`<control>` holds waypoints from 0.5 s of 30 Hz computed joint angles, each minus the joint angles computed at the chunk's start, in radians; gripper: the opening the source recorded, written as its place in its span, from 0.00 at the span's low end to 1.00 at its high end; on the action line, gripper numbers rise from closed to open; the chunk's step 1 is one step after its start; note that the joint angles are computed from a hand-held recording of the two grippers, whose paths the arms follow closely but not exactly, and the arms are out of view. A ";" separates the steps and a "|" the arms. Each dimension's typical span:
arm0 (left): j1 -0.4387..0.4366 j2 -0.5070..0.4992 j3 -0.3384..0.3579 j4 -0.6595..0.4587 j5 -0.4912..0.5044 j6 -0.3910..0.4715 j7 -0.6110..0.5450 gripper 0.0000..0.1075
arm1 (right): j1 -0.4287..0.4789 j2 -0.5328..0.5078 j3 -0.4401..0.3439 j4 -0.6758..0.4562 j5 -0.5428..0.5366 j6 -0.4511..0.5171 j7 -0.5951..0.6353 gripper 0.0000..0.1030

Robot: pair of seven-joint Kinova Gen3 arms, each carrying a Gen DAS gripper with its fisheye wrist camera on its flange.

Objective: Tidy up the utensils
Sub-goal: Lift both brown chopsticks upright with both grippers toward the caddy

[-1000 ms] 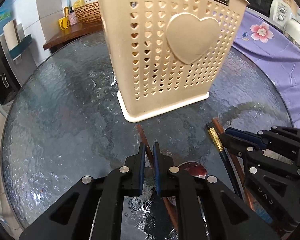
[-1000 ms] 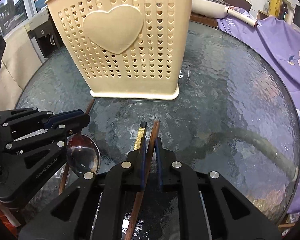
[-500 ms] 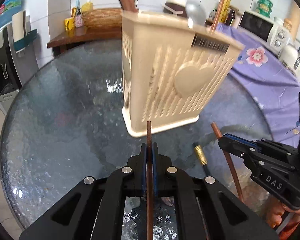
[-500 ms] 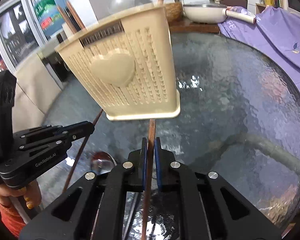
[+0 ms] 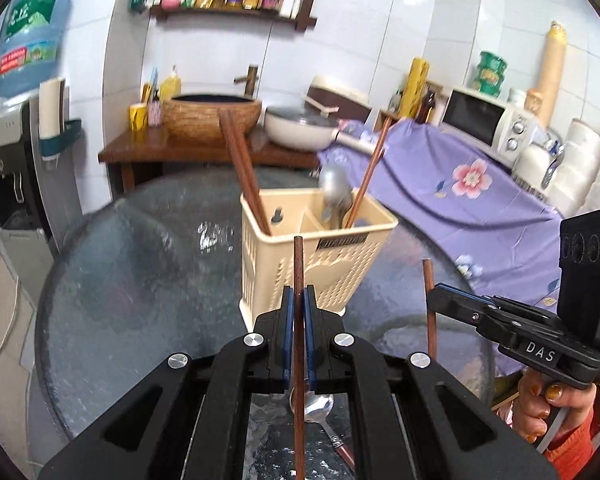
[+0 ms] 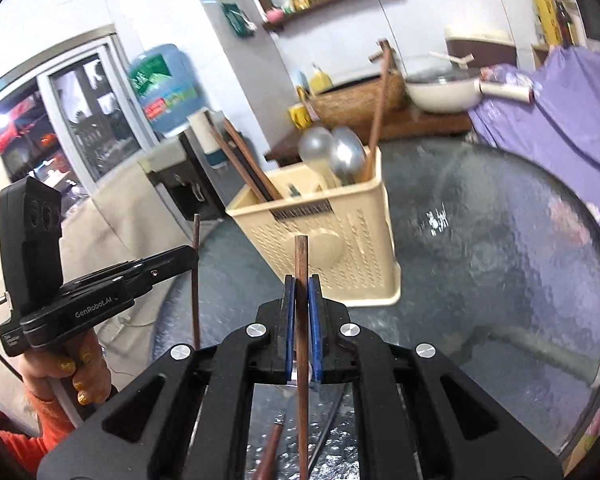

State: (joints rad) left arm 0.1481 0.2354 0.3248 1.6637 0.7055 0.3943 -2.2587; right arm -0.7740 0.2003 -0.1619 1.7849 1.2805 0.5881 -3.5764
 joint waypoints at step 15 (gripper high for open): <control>-0.022 -0.098 -0.060 0.040 0.291 0.094 -0.288 0.00 | -0.005 -0.089 -0.078 -0.005 0.050 0.037 0.085 0.07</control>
